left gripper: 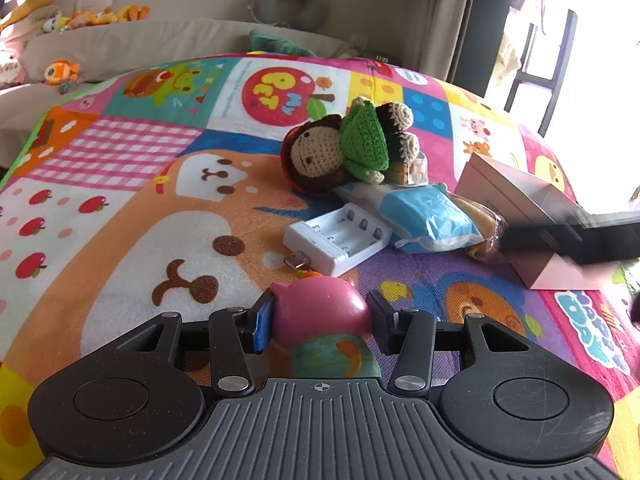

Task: Organize objects
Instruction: 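Grasp the blue wet-cotton pack with the right gripper while the left gripper lifts the piggy toy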

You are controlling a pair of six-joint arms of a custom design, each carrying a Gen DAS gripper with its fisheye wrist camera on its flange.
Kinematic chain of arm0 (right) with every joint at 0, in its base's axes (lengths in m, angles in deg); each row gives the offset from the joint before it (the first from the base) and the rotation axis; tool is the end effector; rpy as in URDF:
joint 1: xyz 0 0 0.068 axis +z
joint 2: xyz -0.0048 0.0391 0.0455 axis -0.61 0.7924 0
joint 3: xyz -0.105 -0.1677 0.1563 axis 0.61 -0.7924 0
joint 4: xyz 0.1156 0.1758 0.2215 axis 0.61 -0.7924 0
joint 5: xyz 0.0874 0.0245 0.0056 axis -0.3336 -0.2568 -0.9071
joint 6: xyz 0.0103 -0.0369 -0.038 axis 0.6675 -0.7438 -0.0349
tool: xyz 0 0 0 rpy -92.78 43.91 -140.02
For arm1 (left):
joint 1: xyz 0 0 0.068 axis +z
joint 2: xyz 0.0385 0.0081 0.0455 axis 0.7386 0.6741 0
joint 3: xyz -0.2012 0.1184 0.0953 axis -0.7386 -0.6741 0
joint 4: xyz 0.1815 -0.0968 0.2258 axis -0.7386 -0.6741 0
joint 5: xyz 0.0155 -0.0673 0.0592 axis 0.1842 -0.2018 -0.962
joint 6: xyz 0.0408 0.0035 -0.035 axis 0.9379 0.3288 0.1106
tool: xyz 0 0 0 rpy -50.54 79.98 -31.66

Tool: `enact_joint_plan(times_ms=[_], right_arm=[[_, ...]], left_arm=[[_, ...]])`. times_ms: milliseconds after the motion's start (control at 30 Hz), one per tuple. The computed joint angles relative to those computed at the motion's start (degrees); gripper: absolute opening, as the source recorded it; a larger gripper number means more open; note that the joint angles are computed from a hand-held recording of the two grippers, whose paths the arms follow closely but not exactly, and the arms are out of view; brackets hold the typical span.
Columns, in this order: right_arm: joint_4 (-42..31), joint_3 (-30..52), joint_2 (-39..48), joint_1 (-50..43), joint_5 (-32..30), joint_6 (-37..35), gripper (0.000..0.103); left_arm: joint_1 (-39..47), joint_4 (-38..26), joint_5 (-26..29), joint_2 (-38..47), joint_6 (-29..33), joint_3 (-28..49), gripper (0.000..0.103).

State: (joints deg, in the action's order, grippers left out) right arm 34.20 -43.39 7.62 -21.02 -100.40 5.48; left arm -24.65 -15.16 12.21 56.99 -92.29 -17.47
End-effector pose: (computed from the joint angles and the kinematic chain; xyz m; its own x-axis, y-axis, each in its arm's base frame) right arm 0.2227 0.0760 0.2057 -0.4882 -0.4187 -0.7658 -0.6182 0.7853 -0.0353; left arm 0.1109 -0.2526 0.1350 -0.5137 -0.3217 -0.7954 -0.2529 0.9426 -0.2179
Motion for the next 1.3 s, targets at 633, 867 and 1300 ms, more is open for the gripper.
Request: enact_joint_plan(times_ms=[633,867,1300], right_arm=[[3.68,20.93,34.83,11.87,9.05,2.7,0.05],[-12.82,9.32,9.57,2.54,-2.57,-2.96,0.049],[-59.31,13.99,7.87,-60.54,-38.81,-60.07,0.049]], left_arm=[[-0.22,-0.56,-0.13,1.34,-0.67,0.87,0.052],[-0.34,-1.45,-0.05,2.16,-0.96,1.73,0.052],[-3.01,-12.08,0.36,7.07,-3.62,11.64,0.051]])
